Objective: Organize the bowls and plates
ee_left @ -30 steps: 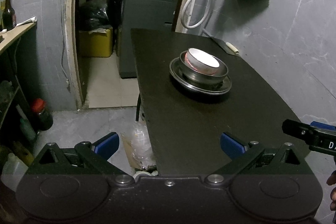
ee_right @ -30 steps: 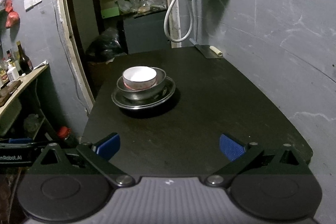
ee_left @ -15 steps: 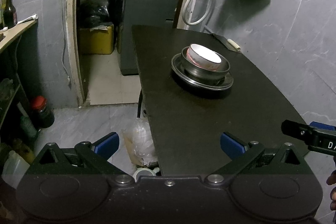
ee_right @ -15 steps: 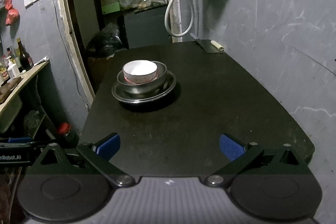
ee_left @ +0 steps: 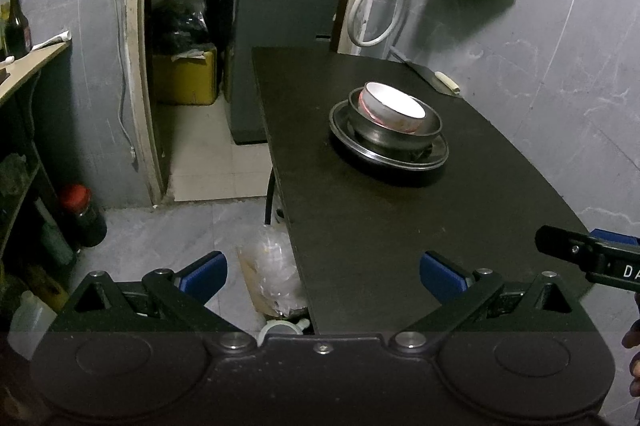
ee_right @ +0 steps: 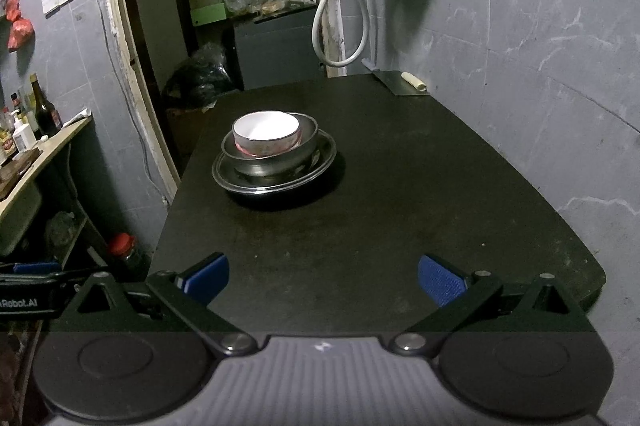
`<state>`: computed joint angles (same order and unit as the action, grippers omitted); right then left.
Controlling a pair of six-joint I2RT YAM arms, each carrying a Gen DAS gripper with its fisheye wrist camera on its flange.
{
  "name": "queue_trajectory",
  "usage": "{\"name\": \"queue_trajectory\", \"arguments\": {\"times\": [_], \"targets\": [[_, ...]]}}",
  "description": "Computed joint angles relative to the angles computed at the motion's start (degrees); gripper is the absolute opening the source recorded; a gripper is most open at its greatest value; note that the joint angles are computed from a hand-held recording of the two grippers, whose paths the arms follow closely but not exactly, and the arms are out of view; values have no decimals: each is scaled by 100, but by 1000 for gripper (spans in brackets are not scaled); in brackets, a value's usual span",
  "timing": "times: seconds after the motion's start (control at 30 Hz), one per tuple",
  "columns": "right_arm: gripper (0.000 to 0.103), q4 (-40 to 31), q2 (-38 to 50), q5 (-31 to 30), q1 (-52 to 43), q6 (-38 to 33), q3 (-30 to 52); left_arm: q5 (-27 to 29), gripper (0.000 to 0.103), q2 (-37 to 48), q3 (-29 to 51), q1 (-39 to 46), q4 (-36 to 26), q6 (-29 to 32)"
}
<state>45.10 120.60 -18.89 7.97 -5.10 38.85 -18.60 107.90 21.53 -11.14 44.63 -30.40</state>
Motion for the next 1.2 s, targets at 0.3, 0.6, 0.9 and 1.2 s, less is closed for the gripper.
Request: {"name": "queue_trajectory", "arguments": {"times": [0.3,0.6,0.9,1.2], "targets": [[103,96,10,-25,-30,-2,-25,-79,102,-35,-67,-52,85,-6],[103,171,-47,-76,-123,-36,-120,-119,102,-98,-51,-118,38,-39],[103,237,-38,-203,-231,-65,-147,-200,102,-156,-73,-186,0,-66],[103,244,18,-325,-301,-94,-80,-361,102,-209,-91,-317,-54,-148]]}}
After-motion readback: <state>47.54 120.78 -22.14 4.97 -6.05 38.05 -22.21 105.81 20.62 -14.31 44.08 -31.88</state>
